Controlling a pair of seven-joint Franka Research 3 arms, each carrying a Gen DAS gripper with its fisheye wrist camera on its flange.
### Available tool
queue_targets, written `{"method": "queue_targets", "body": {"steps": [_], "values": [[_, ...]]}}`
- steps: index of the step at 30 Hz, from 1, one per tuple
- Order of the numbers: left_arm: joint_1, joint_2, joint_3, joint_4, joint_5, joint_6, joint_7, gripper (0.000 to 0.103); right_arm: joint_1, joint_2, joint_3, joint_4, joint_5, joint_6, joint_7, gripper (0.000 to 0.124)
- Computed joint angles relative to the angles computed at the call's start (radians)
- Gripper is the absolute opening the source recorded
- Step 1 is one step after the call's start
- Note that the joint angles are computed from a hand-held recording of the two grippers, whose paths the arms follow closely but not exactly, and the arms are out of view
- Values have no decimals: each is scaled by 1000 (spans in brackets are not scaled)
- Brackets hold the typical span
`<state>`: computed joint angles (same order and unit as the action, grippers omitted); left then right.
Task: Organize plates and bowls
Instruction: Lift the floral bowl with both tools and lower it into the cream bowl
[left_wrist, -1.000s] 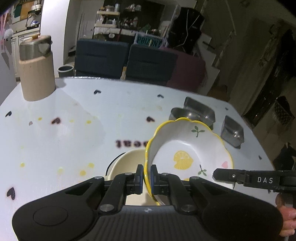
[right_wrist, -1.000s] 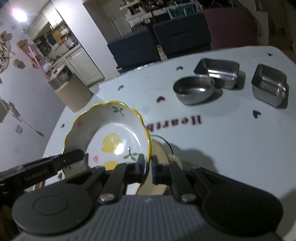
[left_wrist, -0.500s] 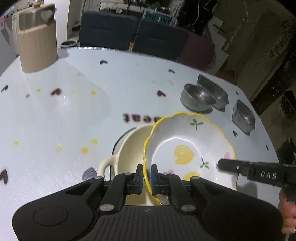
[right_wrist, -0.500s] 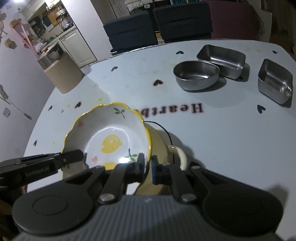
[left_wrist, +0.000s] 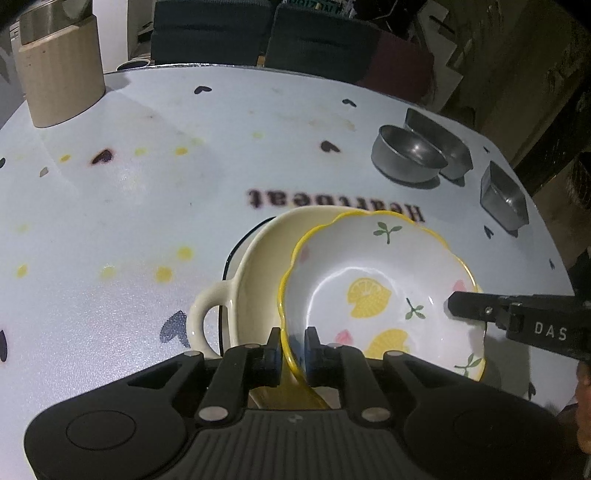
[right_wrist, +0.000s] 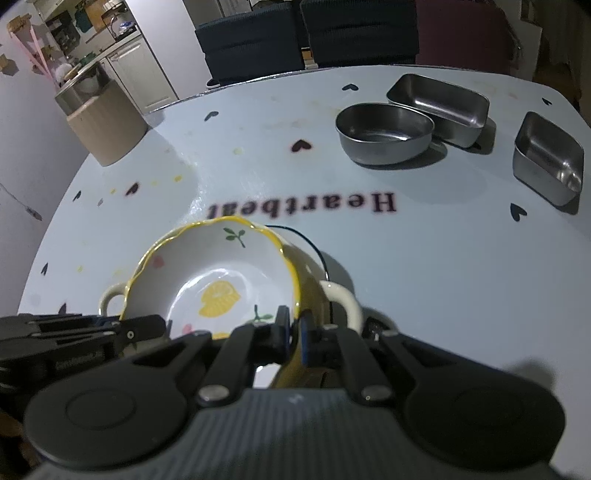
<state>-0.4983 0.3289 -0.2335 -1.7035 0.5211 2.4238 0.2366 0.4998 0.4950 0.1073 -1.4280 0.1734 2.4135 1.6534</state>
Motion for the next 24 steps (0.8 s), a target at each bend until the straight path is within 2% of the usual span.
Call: {"method": "queue_targets", "body": {"steps": [5,12,24], "values": [[-2,23,-3,29,-9,-37,36,16,10,5,-6,5,-20,-3,1,7],[-5,33,-1,41,-12,-45,78,16,18,9,-14,8,-49,4,-4,6],[13,-27,-3,-33,-15,13,59,17,10,-7,-1,-25,-47,60,-49,0]]}}
